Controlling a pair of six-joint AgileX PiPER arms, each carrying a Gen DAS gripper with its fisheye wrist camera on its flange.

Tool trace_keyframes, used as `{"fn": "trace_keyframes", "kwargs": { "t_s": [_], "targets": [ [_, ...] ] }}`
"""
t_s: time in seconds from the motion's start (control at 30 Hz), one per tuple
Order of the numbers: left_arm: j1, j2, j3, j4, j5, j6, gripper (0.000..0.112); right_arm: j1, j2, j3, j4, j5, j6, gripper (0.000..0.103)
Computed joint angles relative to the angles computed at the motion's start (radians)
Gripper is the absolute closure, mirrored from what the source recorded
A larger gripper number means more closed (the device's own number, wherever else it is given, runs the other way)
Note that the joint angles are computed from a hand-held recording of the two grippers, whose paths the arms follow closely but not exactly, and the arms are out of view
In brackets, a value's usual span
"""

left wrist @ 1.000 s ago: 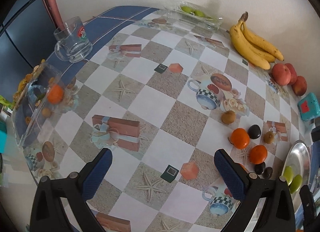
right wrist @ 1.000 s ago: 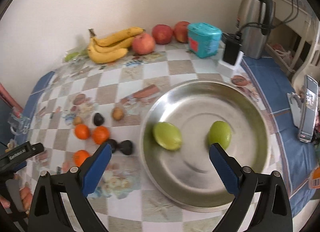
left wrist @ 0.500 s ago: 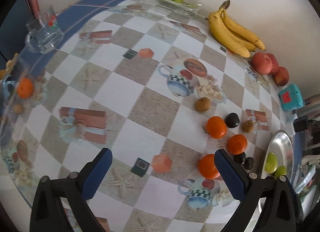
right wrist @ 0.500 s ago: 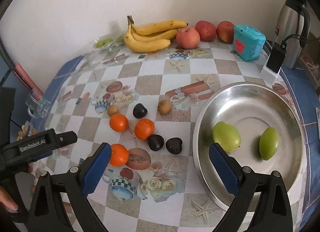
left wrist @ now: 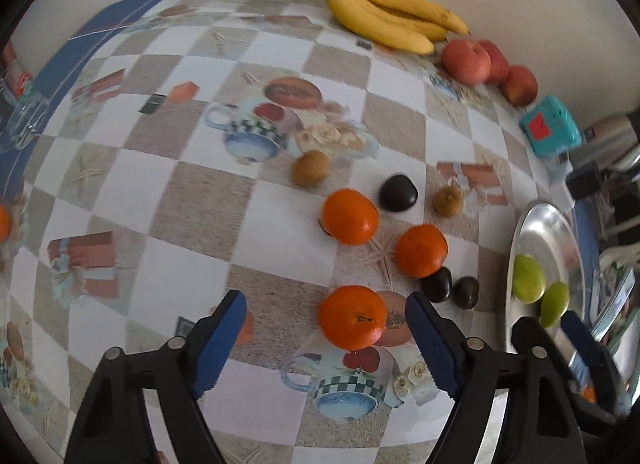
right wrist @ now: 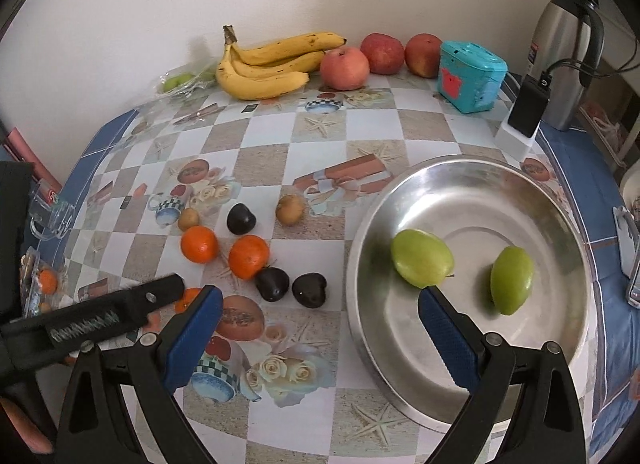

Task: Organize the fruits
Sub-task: 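Grasp the tangerine with the left tool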

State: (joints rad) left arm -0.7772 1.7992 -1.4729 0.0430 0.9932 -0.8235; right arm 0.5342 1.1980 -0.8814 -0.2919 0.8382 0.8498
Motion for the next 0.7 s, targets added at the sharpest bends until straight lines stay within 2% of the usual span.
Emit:
{"fn": "trace_keyframes", "kwargs": {
  "t_s": [0.17,0.37,0.47,0.7],
  "targets": [
    [-0.01,0.037,-0.013,-0.026,-0.005,0.026,0.043,-0.027,-0.008,0.01,0.011,-0.003,-0.012,0.005],
    [-0.008,0.047,-0.015,-0.064,-0.019,0.059,0.069,-0.023,-0.009,0.011,0.002,0.0,-0.004,0.005],
    [-0.019,0.049,-0.028,-0.032,-0.001,0.041,0.07,-0.022,-0.008,0.01,-0.001,-0.002,-0.005,0.005],
    [-0.004,0.02,-0.009,-0.046,-0.017,0.026,0.07,-0.046,-0.005,0.017,0.024,-0.053,-0.052,0.006]
  ]
}}
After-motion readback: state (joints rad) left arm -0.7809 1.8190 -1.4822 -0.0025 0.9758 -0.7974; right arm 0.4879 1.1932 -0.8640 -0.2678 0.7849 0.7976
